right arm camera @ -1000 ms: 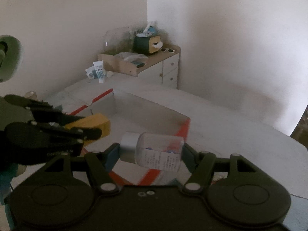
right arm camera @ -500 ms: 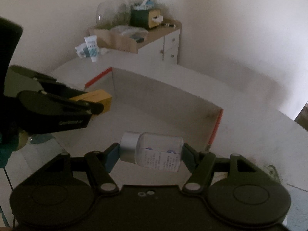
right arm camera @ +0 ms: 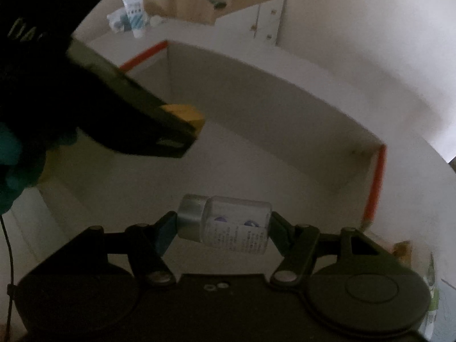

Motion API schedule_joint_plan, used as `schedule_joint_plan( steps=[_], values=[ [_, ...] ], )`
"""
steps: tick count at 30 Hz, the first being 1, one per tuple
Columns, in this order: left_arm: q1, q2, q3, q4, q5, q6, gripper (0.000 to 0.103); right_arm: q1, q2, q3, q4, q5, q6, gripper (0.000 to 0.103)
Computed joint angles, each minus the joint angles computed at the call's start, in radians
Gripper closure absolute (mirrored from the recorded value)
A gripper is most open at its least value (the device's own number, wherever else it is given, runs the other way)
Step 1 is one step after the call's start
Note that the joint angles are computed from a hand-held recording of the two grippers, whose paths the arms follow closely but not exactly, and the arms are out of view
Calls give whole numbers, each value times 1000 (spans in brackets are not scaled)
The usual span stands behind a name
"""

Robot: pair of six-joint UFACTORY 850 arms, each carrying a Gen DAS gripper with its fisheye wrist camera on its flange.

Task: Organize rigid objects
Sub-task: 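Carry yellow box and pill bottle into the red box with both grippers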

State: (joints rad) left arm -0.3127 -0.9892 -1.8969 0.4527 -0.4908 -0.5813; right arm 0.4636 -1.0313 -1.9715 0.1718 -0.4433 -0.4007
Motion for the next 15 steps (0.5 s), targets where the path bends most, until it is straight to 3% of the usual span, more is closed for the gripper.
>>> schedule_joint_plan(
  steps=[2, 8, 15],
  values=[
    [7, -43, -71, -97, -54, 106, 74, 2, -25, -41, -26, -45, 33, 35],
    [4, -139, -224, -194, -191, 234, 74, 2, -89, -149, -57, -178, 122, 35],
    [6, -200, -318, -271, -275, 306, 74, 6, -117, -186, -110, -227, 201, 35]
  ],
)
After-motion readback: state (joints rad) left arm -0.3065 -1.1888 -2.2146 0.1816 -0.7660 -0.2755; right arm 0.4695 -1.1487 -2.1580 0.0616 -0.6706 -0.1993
